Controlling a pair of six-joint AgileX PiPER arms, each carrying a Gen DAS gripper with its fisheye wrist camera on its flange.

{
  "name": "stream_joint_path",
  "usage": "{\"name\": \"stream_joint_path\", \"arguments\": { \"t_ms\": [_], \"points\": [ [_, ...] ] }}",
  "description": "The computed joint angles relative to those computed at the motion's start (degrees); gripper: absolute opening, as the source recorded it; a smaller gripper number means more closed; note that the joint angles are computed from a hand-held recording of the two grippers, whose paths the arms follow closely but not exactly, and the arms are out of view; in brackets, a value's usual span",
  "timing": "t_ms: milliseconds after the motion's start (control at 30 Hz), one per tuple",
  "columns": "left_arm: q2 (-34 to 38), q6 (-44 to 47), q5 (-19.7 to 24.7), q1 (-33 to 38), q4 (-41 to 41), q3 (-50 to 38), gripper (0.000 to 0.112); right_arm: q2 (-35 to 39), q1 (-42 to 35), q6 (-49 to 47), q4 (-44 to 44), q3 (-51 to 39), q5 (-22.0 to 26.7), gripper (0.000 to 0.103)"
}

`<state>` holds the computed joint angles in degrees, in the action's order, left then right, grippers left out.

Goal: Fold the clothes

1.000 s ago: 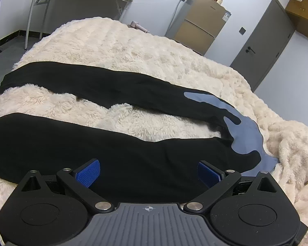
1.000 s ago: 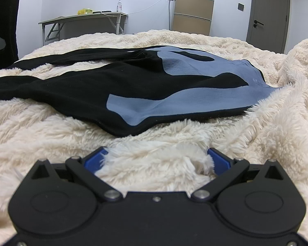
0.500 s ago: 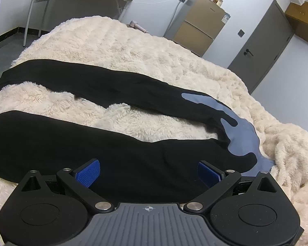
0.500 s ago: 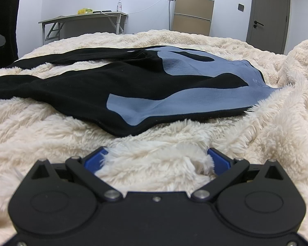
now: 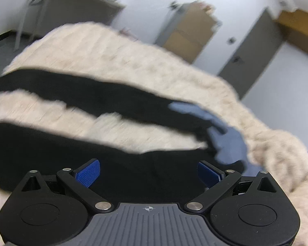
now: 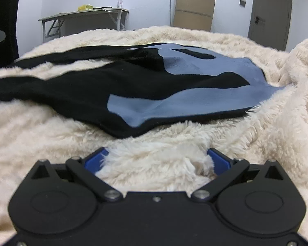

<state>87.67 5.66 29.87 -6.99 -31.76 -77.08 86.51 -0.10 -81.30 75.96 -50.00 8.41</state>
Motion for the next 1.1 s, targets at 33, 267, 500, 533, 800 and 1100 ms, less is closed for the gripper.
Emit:
{"name": "stream_joint_path", "arguments": {
  "t_ms": [33,267,500,533,800,1100],
  "points": [
    [-0.16,5.73,0.53,-0.03,-0.88,-1.25,0.100,-0.31,-2.63,3.90,-5.73,-2.76,5.61,0.096],
    [2.57,26.35,9.18,-4.54,16.26,-10.87,0.099,3.86,-7.61,2.14,-39.46,-21.75,20.67,0.093],
    [6.93,19.92,14.42,-10.66,40.77,-10.07,0.077,9.56,-7.85,-22.42,-51.80,-22.41,16.52,0.070],
    [7.17,19.26,14.50,-10.50,41.88,-9.26,0.076,10.69,-7.85,-22.74,-52.31,-23.36,17.24,0.070],
    [5.62,17.21,10.92,-8.14,50.35,-0.42,0.075,16.09,-9.77,-24.88,-48.79,-36.69,30.86,0.027],
    [6.27,24.13,11.34,-3.97,43.81,-2.34,0.025,21.28,-11.91,-13.83,-49.41,-54.57,46.59,0.006]
  ]
}}
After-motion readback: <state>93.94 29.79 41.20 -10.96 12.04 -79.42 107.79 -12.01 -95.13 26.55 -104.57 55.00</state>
